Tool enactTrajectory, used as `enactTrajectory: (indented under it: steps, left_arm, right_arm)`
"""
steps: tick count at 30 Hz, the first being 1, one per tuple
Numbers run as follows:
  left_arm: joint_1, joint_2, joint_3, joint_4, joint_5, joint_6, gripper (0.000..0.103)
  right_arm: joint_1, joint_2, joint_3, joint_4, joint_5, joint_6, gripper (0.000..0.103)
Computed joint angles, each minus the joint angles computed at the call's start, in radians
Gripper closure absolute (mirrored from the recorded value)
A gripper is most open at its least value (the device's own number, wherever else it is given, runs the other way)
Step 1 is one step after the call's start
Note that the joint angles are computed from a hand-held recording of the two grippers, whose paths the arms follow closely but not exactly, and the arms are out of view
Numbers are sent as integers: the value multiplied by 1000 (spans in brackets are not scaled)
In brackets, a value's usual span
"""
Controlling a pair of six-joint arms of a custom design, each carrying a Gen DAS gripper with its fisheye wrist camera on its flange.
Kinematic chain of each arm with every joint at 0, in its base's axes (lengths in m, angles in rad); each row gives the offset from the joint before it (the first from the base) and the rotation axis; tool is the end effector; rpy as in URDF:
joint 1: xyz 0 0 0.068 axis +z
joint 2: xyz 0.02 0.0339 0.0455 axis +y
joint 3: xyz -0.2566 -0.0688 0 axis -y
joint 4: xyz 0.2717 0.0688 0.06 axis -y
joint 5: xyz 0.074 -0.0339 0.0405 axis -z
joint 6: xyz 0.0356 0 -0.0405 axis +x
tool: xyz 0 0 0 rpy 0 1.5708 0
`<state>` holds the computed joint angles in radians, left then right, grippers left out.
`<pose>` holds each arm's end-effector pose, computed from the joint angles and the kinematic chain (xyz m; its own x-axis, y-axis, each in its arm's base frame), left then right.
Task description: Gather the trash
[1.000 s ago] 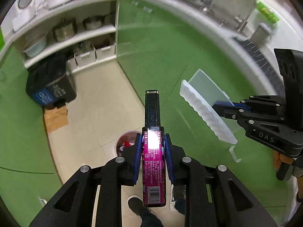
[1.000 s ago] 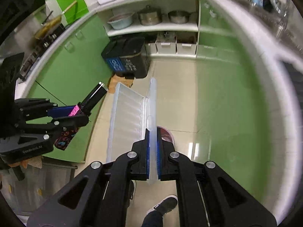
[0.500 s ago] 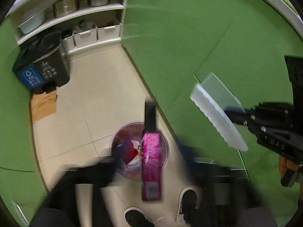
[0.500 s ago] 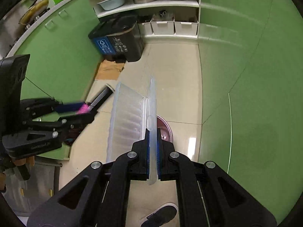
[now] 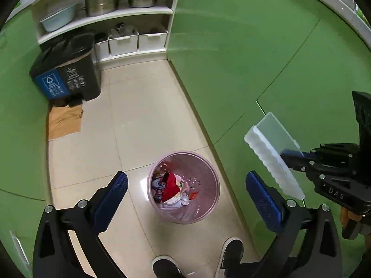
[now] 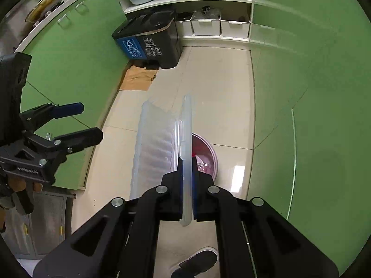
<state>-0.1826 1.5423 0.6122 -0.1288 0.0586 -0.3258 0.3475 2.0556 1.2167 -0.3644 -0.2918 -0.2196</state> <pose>0.2719 -0.0523 0.0925 -0.8793 -0.1626 -0.4477 -0.0759 0.9758 -0.2052 0.3770 0.1474 0.0776 -0.7642 -0.4987 -0.4091 -0.6043 0.7753 0.1838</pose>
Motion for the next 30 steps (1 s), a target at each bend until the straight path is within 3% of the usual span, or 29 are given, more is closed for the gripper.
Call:
enactTrajectory:
  steps: [10, 12, 13, 14, 15, 24, 30]
  left_arm:
    - [110, -99, -75, 12, 24, 33, 6]
    - [132, -107, -78, 10, 27, 45, 6]
    - [145, -106, -75, 8, 32, 55, 6]
    - [149, -108, -73, 5, 31, 58, 6]
    - [154, -107, -70, 1, 31, 62, 6]
    - [153, -130, -39, -69, 48, 87, 6]
    - [103, -227, 40, -249, 46, 75, 6]
  right_arm:
    - [80, 80, 66, 0, -21, -3, 98]
    - [93, 91, 77, 5, -6, 2, 91]
    - [95, 96, 83, 7, -3, 7, 62]
    - [96, 98, 85, 13, 0, 18, 23]
    - [95, 95, 80, 27, -2, 28, 14]
    - [97, 49, 83, -23, 69, 59, 6]
    - [78, -99, 60, -137, 81, 77, 5]
